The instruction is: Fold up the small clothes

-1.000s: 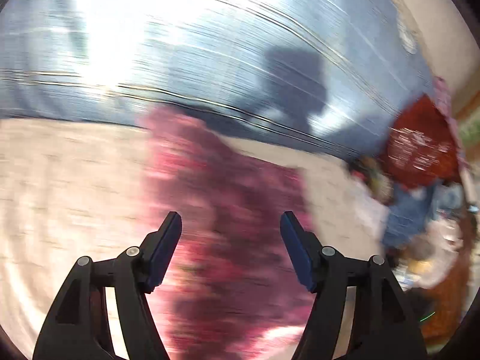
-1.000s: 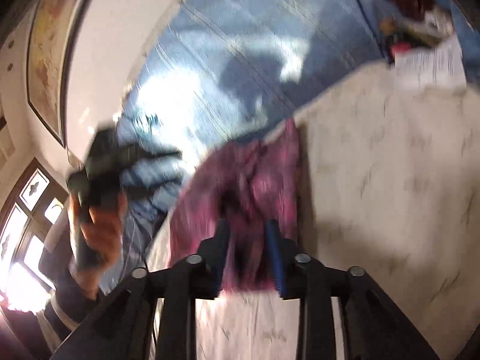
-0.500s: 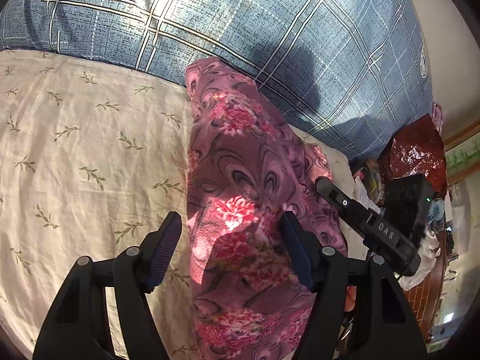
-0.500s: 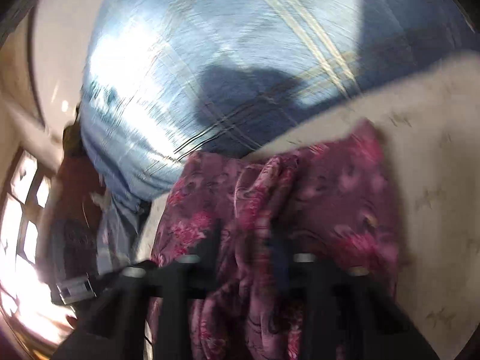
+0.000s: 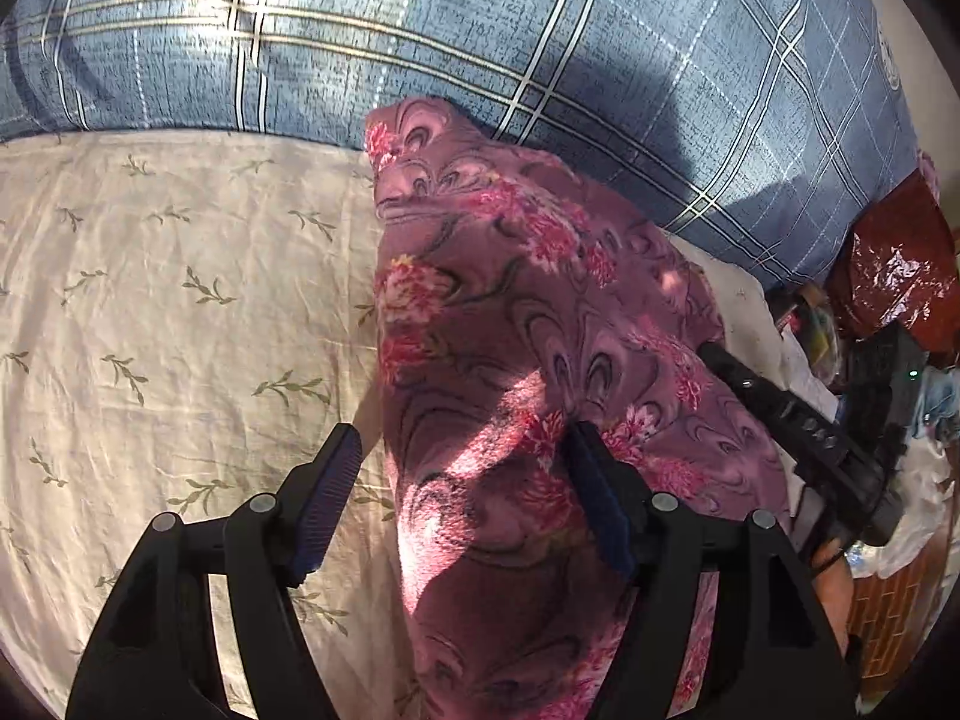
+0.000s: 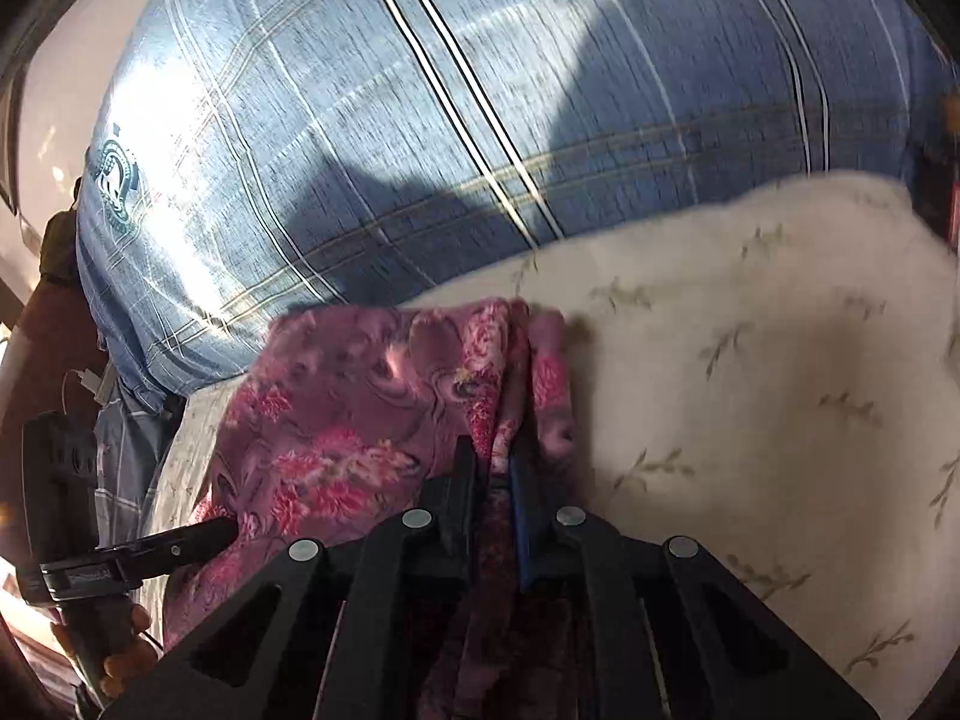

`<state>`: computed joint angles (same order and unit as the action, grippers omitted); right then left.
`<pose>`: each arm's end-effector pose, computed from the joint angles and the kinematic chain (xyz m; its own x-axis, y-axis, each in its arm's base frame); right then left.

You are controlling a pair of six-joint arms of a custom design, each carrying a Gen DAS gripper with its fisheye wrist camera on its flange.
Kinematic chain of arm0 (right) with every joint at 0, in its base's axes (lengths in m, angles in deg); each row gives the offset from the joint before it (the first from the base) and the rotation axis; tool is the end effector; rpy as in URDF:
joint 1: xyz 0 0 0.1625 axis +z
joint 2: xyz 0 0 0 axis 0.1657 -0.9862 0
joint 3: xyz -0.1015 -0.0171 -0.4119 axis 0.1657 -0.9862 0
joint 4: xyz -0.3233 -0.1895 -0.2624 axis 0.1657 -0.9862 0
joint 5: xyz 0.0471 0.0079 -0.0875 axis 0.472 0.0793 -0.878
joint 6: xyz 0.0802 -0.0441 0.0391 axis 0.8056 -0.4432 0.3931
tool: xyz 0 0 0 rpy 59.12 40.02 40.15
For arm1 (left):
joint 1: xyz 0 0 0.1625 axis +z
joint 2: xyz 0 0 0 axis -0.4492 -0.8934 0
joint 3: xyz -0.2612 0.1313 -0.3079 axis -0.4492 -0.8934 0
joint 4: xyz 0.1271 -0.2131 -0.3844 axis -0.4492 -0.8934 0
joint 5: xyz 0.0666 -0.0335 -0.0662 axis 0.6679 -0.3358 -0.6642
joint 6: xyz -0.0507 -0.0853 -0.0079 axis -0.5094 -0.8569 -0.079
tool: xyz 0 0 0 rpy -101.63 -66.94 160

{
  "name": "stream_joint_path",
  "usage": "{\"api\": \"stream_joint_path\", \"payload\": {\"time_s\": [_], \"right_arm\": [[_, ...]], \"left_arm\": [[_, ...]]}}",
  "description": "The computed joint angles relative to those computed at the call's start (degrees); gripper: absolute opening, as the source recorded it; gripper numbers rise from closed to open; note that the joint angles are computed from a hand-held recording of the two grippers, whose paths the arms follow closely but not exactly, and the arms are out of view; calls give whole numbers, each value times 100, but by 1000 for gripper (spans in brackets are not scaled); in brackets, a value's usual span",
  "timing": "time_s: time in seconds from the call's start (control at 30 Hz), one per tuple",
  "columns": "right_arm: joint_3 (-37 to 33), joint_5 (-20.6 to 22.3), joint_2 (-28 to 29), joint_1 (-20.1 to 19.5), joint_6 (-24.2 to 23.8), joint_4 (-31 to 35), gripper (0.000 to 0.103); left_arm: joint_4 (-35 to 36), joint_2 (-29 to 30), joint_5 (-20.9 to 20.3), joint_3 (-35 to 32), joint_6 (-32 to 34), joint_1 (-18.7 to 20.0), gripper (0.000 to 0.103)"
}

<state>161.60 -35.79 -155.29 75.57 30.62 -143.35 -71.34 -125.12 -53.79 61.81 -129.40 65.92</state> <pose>0.0865 -0.5334 0.2175 -0.8949 -0.4094 0.1773 -0.4440 0.8567 -0.2626 -0.2047 -0.4257 0.1391 -0.8840 -0.3178 -0.3428 -0.0664 0.8113 -0.5809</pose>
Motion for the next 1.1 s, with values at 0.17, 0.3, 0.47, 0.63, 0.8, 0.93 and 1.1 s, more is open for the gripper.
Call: {"api": "stream_joint_path", "payload": {"time_s": [0.17,0.3,0.47,0.63,0.8,0.93,1.1], "right_arm": [[148,742,-668,-213,10,689,20],[393,1174,-1267,-555,-66,1477,47],[729,955,-1572,-597,-445,1489,41],[863,1118,-1867,-434,-787,1407,12],[1003,243,-1549,-312,-1023,766,11],[921,755,-2075,-453,-707,1524,26],[1294,724,-2723,-889,-1112,1836,40]], "left_arm": [[620,-56,135,-115,-345,-213,71],[943,-51,212,-165,-557,-281,71],[1630,-215,184,-164,-1105,-584,71],[2121,-743,103,171,-1576,-1148,72],[1718,-491,-512,329,-1352,-837,75],[2192,-920,-499,459,-1672,-1270,74],[2071,-962,-841,767,-1842,-1547,74]]}}
